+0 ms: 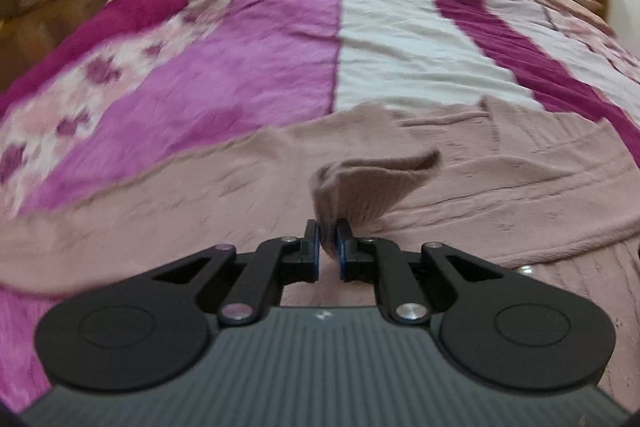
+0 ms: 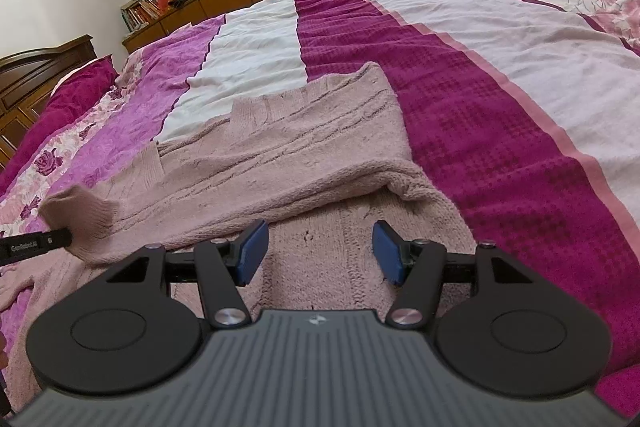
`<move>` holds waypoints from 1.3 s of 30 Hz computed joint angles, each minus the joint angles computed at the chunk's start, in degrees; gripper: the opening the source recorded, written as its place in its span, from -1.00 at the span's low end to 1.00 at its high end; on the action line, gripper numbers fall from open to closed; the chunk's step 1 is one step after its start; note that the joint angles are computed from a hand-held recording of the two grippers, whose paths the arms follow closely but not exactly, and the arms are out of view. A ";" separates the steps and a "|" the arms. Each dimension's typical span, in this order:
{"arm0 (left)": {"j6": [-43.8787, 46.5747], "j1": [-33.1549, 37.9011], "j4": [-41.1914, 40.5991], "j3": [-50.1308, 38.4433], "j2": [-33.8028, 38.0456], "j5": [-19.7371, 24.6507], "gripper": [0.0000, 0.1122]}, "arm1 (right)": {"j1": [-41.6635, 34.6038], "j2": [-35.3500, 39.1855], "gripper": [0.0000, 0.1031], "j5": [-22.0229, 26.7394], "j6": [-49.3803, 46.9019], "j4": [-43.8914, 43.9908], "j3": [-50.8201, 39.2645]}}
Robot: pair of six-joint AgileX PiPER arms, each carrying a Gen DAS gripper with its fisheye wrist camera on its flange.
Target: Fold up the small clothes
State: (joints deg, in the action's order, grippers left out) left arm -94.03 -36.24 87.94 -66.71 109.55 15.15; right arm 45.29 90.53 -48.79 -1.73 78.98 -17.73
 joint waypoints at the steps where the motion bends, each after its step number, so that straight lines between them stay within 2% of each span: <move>1: 2.46 0.85 -3.36 -0.02 0.01 -0.83 -0.79 | -0.16 0.11 0.27 0.02 0.25 -0.32 0.12; 3: 9.18 2.55 -11.24 -0.09 0.17 -2.70 -0.77 | 0.03 0.06 0.27 -0.01 0.02 0.05 -0.08; 4: 11.67 3.05 -13.92 -0.05 0.21 -2.92 -0.70 | 0.03 0.06 0.27 -0.01 0.02 0.05 -0.08; 8: 10.85 4.31 -13.85 1.04 -0.03 -1.40 -0.53 | 0.00 0.81 0.27 -0.14 0.44 -0.40 -0.21; 12: 18.42 7.51 -22.61 1.93 -1.08 -2.93 -0.51 | -0.31 1.41 0.27 -0.04 -0.31 -0.33 -0.73; 17: 18.37 9.33 -22.84 2.75 -2.90 -4.66 -0.51 | 0.28 -0.26 0.27 0.53 -3.57 2.52 -1.65; 22: 22.31 8.81 -25.41 0.56 -2.60 -6.66 -0.51 | 0.28 -4.51 0.27 -0.08 -8.29 1.90 -2.68; 24: 25.04 8.13 -27.83 -1.31 -1.39 -6.73 -0.51 | -1.36 -4.90 0.23 -0.06 -14.15 1.52 -4.85; 26: 22.22 7.42 -24.82 -2.76 -0.20 -7.24 -0.51 | -3.05 -4.05 -0.03 -0.40 -17.18 -1.12 -6.60; 27: 21.46 7.11 -24.08 -3.59 0.46 -7.32 -0.51 | -4.57 -3.24 -0.09 0.01 -17.77 -3.66 -7.44; 29: 23.17 6.85 -25.97 -5.49 2.04 -7.66 -0.51 | -9.32 -1.00 -0.34 2.94 -19.14 -8.32 -10.23; 32: 29.71 6.83 -32.08 -8.06 4.38 -7.47 -0.51 | -17.13 3.52 -0.54 9.25 -17.95 -15.98 -15.32; 34: 35.95 6.81 -37.33 -9.44 5.69 -6.05 -0.51 | -21.35 6.63 -0.60 14.14 -15.62 -22.32 -18.56; 37: 40.28 6.52 -40.73 -10.84 7.49 -1.81 -0.47 | -25.22 11.48 -0.64 20.89 -11.27 -30.96 -23.53; 39: 35.39 6.73 -35.56 -9.63 7.67 -2.11 -0.47 | -25.51 15.43 -0.64 23.00 -16.57 -27.69 -27.76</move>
